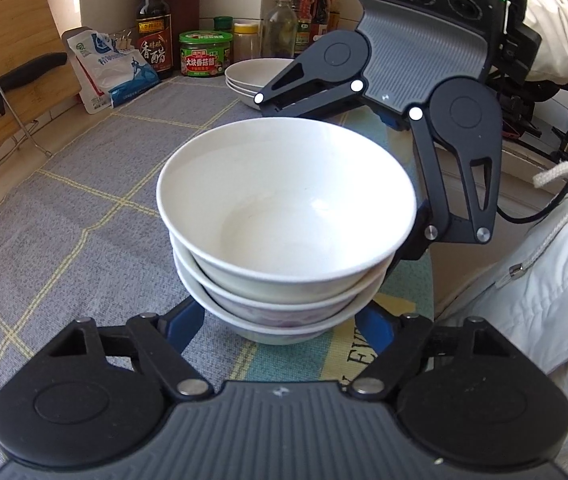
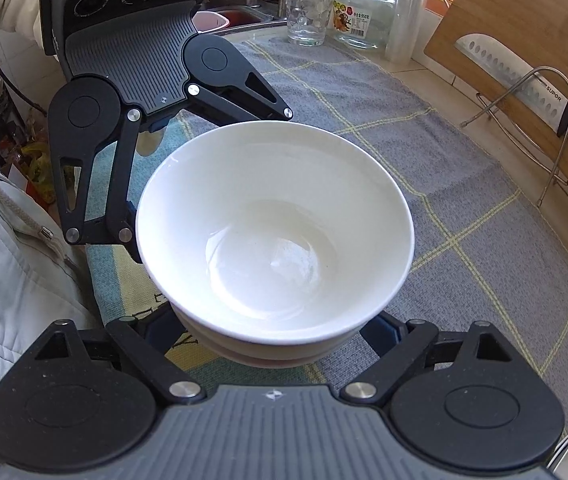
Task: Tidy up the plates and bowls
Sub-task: 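Lift the bowl stack with both grippers and carry it over the plate stack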
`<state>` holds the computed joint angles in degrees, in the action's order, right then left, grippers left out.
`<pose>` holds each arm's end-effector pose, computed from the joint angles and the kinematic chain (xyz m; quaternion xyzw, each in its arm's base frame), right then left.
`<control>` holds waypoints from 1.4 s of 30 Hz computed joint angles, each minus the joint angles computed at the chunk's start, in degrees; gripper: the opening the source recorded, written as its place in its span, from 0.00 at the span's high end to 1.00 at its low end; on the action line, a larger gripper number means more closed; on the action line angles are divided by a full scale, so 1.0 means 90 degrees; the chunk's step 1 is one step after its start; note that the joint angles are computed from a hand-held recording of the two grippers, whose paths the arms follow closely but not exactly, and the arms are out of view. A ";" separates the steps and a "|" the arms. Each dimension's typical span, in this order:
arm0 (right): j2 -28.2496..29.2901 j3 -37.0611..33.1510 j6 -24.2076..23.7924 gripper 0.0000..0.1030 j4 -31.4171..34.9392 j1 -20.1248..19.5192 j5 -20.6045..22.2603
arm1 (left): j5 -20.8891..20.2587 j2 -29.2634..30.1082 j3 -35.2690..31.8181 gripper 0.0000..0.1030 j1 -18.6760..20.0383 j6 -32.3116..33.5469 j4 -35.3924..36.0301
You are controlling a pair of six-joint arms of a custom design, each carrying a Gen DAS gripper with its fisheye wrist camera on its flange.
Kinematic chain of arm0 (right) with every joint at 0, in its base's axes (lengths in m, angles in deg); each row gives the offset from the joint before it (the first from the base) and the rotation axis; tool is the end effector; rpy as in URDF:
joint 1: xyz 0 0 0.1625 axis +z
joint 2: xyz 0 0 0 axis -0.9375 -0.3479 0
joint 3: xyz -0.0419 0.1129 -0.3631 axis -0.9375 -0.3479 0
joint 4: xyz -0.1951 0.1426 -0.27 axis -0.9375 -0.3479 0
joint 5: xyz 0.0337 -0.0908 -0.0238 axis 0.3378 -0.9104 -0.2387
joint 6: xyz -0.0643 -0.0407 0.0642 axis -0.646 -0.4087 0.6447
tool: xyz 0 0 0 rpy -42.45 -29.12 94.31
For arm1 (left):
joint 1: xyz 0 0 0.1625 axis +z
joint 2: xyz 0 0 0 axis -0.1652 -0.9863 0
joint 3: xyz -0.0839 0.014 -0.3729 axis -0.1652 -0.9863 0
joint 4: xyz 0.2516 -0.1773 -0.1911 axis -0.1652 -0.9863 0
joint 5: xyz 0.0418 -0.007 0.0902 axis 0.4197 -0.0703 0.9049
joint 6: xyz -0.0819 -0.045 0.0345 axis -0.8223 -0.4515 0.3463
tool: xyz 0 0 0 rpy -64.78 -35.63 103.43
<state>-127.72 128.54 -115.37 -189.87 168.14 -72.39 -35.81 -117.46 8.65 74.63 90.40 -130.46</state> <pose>0.1714 -0.5188 0.1620 0.4078 -0.8687 0.1164 0.2559 -0.1536 -0.6470 0.1001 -0.7195 -0.6928 -0.0442 0.0198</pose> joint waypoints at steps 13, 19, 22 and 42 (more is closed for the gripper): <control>-0.0155 0.0044 0.0105 0.08 0.0173 -0.0017 0.0098 | -0.0003 0.0047 -0.0071 0.19 -0.0003 0.0050 0.0074; -0.0165 0.0079 0.0074 0.08 0.0136 0.0005 0.0046 | 0.0012 0.0084 -0.0144 0.19 -0.0014 0.0064 0.0169; -0.0128 0.0087 0.0016 0.08 0.0090 0.0029 -0.0043 | 0.0029 0.0096 -0.0165 0.19 -0.0024 0.0082 0.0194; -0.0055 0.0092 -0.0086 0.13 0.0014 0.0055 -0.0180 | 0.0241 0.0118 -0.0142 0.13 -0.0146 0.0362 0.0113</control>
